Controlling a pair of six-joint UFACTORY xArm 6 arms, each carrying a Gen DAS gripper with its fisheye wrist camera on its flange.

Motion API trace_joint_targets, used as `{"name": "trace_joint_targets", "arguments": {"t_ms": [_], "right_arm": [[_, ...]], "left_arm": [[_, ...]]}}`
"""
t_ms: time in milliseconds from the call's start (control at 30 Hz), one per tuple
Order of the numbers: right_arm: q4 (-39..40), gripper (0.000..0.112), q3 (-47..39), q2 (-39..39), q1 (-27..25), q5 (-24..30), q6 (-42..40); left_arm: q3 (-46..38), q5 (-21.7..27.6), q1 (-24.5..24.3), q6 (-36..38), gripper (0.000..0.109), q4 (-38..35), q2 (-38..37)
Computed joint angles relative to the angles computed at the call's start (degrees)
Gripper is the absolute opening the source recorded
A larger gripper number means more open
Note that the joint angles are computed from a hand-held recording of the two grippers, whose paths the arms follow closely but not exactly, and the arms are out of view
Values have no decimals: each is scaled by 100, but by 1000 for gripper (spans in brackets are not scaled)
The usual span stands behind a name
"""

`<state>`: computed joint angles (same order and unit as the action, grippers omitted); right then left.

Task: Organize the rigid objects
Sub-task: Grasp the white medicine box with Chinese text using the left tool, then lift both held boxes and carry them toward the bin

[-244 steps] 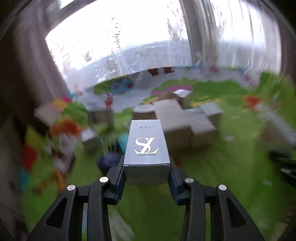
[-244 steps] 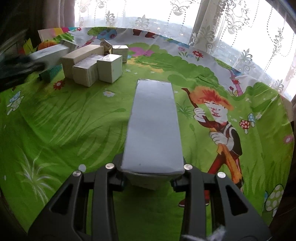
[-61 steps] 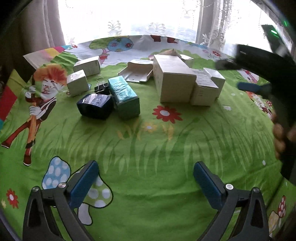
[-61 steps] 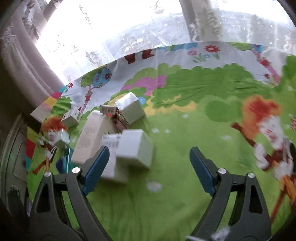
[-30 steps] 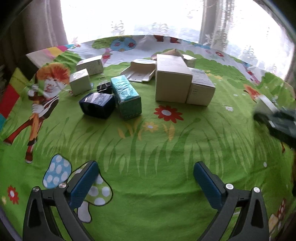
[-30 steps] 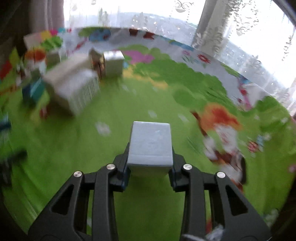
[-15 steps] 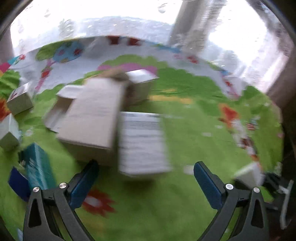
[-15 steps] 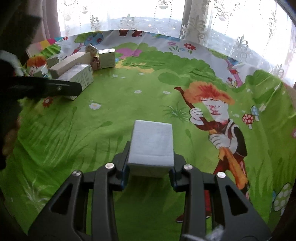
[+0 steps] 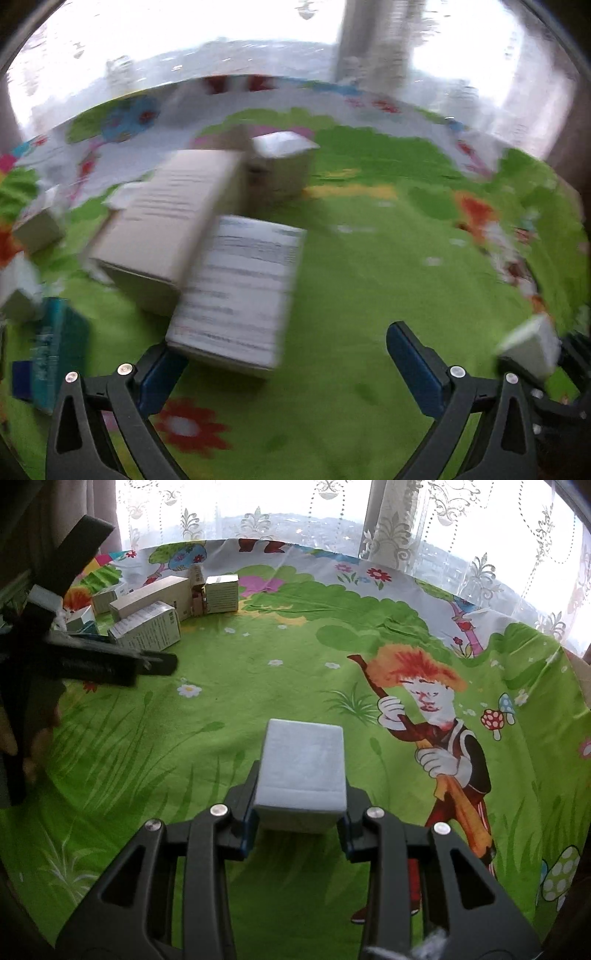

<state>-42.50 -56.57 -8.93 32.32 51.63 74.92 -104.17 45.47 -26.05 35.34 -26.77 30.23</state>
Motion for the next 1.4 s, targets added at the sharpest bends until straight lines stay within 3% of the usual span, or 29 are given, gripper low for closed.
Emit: {"name": "trace_joint_targets", "arguments": {"t_ms": [100,167,400,567,633,667,700,800,967,1133,1233,1367,1400], "right_arm": [[26,39,22,-18,-23,-55,-10],[35,39,43,-35,-35,-89,-9],[48,39,51,-36,-39,-100,-30],[42,39,38,-24,-27,-76,-23],[51,39,39,-25,-31,-86,-18],[55,39,43,-29,-33,-94,-17],[58,39,49,-34,-38,-105,-15],[87,39,88,-68,-71,-180,-14],[141,39,168,-122,-121,-327,27],[159,39,193,-142,-148,-371,15],[202,40,285,-213,-210,-523,42],[285,43,377,-285,-256,-682,58],[281,43,345,-262,-241,-639,39]], "left_arm": [[184,751,83,1295,103,-1267,-225],[412,410,-3,1330,103,-1130,-354],[-462,408,82,-72,103,-843,277],[-1132,263,-202,-1960,102,412,685],[-804,-274,-354,-2862,73,1215,550],[-506,-419,-353,-3033,43,1322,356],[-393,-323,-365,-2973,41,1189,240],[488,-300,-248,-1740,41,330,-401],[1869,-371,-9,-8,41,-228,-1405],[1976,-647,4,40,44,38,-1433],[2168,-1144,-119,142,52,99,-1442],[2360,-1515,-192,-37,77,373,-1473],[2323,-1465,-163,-89,77,320,-1461]]}}
